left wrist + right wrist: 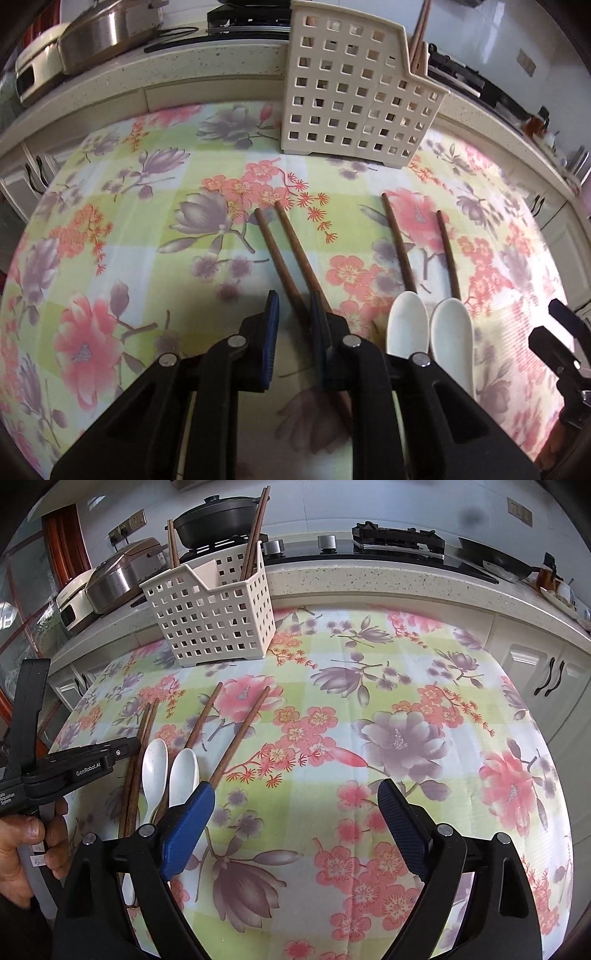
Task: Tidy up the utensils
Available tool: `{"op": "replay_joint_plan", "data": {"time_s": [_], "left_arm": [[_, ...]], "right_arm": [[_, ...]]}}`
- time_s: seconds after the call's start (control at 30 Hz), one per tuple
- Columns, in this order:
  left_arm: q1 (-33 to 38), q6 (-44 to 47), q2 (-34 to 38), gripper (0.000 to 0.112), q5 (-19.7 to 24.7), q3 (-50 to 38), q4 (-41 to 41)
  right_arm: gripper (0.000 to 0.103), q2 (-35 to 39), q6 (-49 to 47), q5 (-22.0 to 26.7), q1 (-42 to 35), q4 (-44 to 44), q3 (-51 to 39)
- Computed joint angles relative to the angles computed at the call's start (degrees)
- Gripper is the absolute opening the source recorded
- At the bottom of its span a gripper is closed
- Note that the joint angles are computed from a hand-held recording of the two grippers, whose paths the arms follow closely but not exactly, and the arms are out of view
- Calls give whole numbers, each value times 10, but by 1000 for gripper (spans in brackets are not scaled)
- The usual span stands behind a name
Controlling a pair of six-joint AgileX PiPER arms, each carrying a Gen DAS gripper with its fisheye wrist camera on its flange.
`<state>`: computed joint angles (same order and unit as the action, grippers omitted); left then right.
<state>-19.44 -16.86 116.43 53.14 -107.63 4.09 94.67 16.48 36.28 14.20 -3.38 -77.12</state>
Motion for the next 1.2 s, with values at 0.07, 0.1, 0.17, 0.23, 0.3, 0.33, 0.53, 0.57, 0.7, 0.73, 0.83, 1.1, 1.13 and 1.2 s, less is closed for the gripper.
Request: {"op": "replay_joint_plan", "data": {"time_s": [0.07,0.1,0.17,0.23,0.3,0.33,0.53,0.57,0.7,0.73,0.83,1.1,1.13,1.2], "left_arm": [[-11,2,5,16,7,-7,27],[-17,6,7,12,10,-9,42],[-15,28,7,11,16,-11,42],[-5,59,1,10,17,-4,30],[6,83,-9,9,8,13,23],[11,94,-15,9,1,24,21],[46,137,-33,8,-24,56,-21],[49,141,-35,8,-27,59,-26],[60,156,-39,8,-37,68,-47],[62,157,-39,8,-39,69,-52],[66,166,-42,9,-46,76,-68],[62,166,-38,12,-57,76,-58],[62,165,-36,11,-56,73,-56],[63,163,-33,8,-55,68,-57]], "right_arm": [[84,7,10,5,4,-9,-7],[84,13,19,9,6,-14,-13],[84,26,31,17,9,-18,-29],[84,41,39,27,15,-22,-50],[84,56,43,35,20,-24,-71],[84,70,52,45,24,-32,-90],[68,146,61,102,34,-31,-189],[67,154,62,110,37,-33,-200],[57,193,64,146,49,-45,-253],[50,199,66,153,51,-49,-261],[41,221,86,179,69,-94,-292],[12,235,78,186,90,-107,-315],[12,235,82,185,91,-109,-315],[12,234,86,182,89,-102,-313]]}}
